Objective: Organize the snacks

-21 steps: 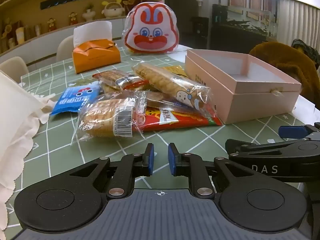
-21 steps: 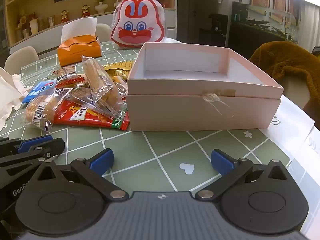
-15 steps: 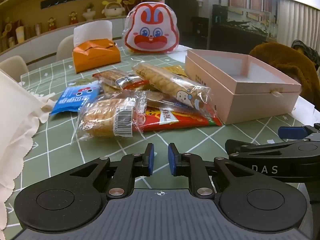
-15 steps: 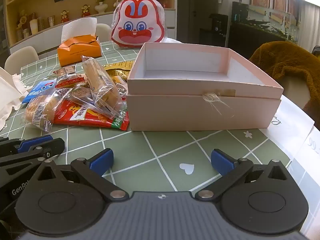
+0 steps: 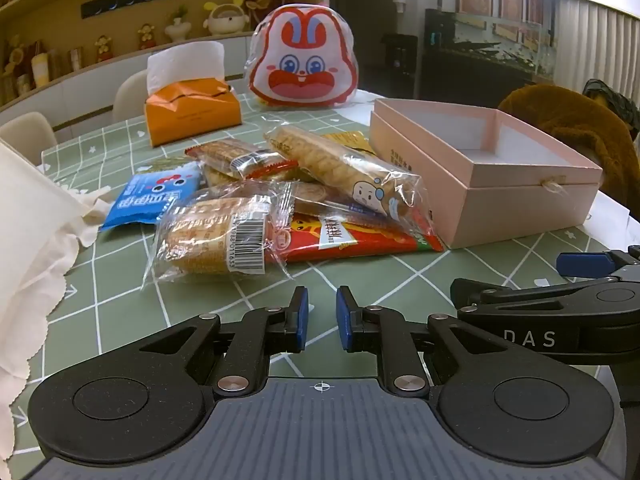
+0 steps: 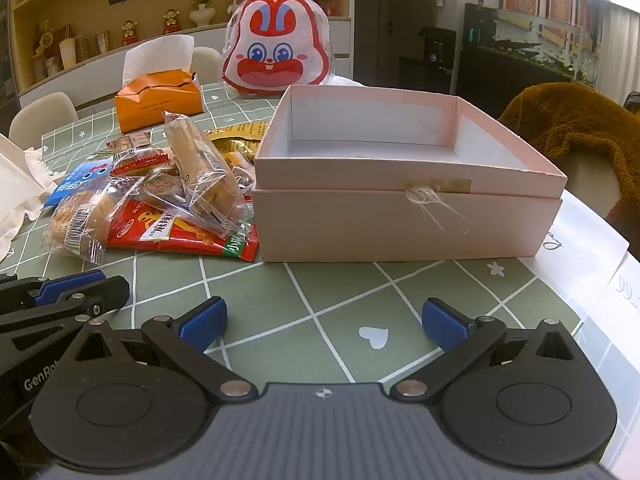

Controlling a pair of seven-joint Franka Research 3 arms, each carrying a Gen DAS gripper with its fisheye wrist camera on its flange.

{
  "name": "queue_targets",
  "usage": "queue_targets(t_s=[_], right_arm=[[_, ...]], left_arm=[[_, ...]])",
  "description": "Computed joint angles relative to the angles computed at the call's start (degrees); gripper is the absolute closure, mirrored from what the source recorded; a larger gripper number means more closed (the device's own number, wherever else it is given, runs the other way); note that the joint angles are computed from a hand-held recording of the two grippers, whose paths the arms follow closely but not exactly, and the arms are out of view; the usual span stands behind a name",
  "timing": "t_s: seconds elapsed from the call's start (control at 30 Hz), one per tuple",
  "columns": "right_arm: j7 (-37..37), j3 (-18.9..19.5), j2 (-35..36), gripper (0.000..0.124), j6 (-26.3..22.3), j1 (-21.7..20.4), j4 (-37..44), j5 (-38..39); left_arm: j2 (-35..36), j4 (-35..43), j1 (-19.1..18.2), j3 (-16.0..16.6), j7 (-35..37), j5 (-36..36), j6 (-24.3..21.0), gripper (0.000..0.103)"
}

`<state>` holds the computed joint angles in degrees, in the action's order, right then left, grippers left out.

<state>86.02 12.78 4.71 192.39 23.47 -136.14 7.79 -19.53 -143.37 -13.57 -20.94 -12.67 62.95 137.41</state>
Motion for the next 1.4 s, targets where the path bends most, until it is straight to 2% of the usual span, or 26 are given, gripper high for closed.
queue_targets(t_s=[1.4], right_arm=[[0.09, -0.04, -0.05, 0.021, -0.05, -0.01, -0.01, -0.12]], left_arm=[[0.42, 0.21, -0.22, 0.06, -0.79, 0.36, 0.08, 0.084]])
